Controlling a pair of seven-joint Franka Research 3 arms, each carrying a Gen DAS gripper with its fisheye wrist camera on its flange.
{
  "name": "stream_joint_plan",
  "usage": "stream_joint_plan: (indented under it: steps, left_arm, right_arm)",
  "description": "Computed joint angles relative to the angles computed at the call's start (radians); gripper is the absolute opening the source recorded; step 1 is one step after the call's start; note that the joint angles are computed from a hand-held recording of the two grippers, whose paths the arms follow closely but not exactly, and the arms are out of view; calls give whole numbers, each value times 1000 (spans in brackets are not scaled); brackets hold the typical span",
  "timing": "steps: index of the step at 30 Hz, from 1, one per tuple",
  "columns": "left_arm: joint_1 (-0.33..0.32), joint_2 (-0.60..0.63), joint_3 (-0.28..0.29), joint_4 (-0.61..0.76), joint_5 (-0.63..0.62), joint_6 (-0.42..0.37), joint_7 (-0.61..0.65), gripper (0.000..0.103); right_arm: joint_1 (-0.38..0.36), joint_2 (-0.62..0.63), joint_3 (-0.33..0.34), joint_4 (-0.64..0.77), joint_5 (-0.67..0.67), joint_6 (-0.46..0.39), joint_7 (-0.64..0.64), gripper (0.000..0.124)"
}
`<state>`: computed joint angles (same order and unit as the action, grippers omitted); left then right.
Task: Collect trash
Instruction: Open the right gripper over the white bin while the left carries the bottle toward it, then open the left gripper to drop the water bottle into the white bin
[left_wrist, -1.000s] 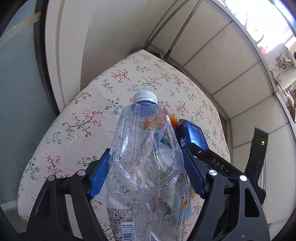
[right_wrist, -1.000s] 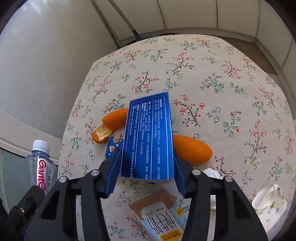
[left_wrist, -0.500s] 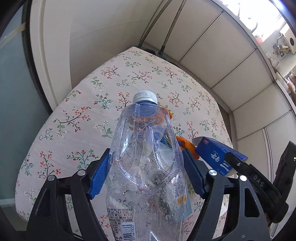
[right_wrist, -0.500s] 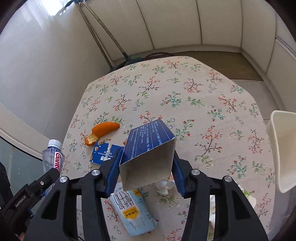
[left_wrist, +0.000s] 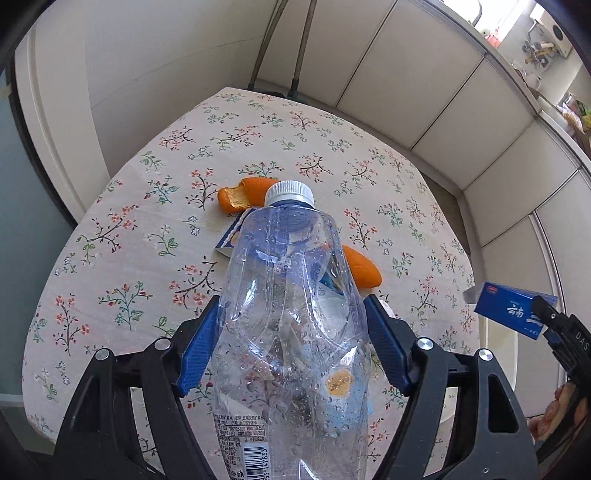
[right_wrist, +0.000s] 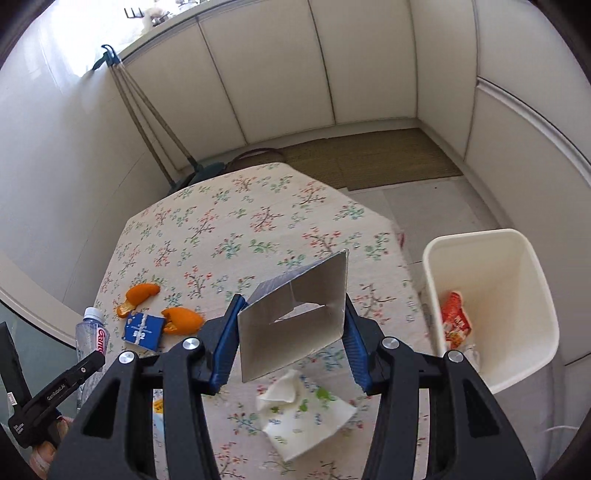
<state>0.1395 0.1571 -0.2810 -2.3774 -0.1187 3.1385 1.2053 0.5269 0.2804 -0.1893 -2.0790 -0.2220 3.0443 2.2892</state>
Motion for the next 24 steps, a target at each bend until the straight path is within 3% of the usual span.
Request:
stream_joint_plan:
  steps: [5,9,13,17,20,22,24]
  left_arm:
    - [-210,6,213,11,250,3,-210,72]
    - [-326,10,328,27,439,1,-378,72]
    - [-408,15,398,56,618,-19,-533,72]
    - [-429,30,387,106,724,-39,-622,72]
    - [-376,55,285,156,693,-51,-585,72]
    - [-349,80,219,199,659,-61,-544,72]
    - [-344,112,173,251,628,-72,-502,72]
  right_arm:
    - [5,-63,-102,-82,-107,11,85,50]
    - [-23,-101,-157,-126,-232,4,181,50]
    - [-48,-115,-211,-142,-378,-20,301,51]
    - [-82,-116,-235,-148,-494,-63,400,55]
    - [-142,-120,-207,-156,-485,-91,396,61]
    - [-149,-134,-228,-164,-579,-107,493,80]
    - [-163,-151,-234,-173,-657,-135,566,84]
